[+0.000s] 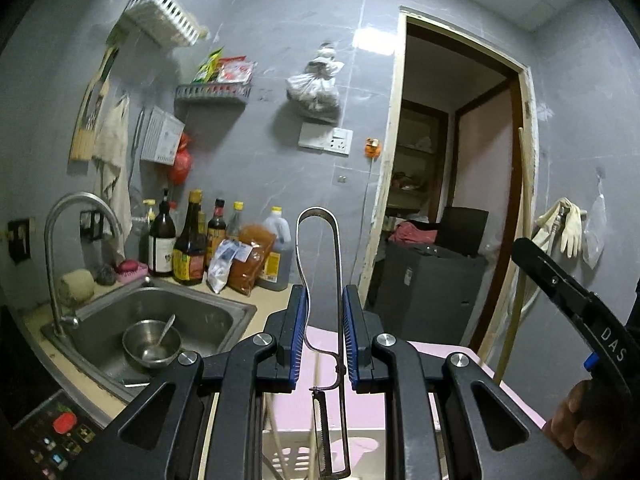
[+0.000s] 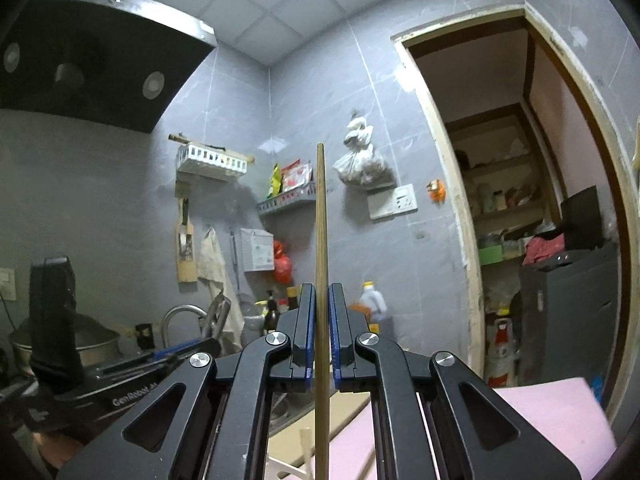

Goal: Organize utensils
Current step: 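Lift the peeler and chopstick and carry both up over the white holder, then open both tools to drop the peeler and chopstick into the white holder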

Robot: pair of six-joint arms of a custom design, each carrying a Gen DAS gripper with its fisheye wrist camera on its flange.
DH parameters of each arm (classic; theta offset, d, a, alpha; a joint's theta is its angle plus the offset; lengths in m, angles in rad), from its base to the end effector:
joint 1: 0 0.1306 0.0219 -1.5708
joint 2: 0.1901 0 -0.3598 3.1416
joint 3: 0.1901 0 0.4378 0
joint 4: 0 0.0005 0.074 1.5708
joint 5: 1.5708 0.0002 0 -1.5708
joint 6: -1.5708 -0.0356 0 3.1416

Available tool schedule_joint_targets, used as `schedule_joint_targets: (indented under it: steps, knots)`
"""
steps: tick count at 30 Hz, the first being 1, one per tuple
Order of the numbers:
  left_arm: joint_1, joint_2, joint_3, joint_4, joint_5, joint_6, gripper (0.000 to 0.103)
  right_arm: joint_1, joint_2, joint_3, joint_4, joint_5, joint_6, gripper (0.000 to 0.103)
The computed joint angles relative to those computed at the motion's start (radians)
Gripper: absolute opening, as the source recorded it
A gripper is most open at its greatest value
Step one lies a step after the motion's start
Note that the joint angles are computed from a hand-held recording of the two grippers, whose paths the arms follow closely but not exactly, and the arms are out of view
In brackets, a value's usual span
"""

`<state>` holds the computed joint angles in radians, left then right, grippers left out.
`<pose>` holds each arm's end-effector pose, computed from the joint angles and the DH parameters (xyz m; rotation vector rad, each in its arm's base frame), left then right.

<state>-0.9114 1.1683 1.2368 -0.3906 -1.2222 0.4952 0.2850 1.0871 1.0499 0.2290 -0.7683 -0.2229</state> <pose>0.3106 -0.3469 0.4848 -0.4308 1.6240 0.1025 0.4280 0.1506 0.4775 -0.7031 1.3281 0.9391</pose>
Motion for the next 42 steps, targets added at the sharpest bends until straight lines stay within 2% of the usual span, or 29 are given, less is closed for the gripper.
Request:
schedule_joint_targets:
  steps: [5,10,13,21,25,30,36,42]
  knots:
    - [0.017,-0.040,-0.057,0.031,0.042,0.023,0.015,0.035,0.017,0.004,-0.049,0.014,0.061,0.005]
    - [0.032,-0.070,-0.111,0.116,0.098,0.005,0.015,0.054,0.030,-0.002,-0.089,0.030,0.119,0.005]
    - [0.035,-0.077,-0.130,0.145,0.103,0.011,0.015,0.059,0.030,-0.015,-0.101,0.041,0.154,0.005]
    - [0.034,-0.044,-0.112,0.105,0.096,0.043,0.015,0.068,0.022,-0.045,-0.128,0.063,0.235,0.005]
    - [0.019,-0.022,-0.103,0.124,0.065,-0.012,0.015,0.068,0.022,-0.051,-0.149,0.070,0.262,0.005]
    - [0.007,-0.002,-0.093,0.107,0.048,-0.034,0.015,0.066,0.024,-0.048,-0.181,0.073,0.290,0.005]
    - [-0.001,0.004,-0.091,0.104,0.040,-0.054,0.015,0.065,0.022,-0.051,-0.226,0.077,0.330,0.005]
    - [-0.005,0.005,-0.087,0.068,0.043,-0.041,0.015,0.062,0.023,-0.048,-0.267,0.076,0.347,0.005]
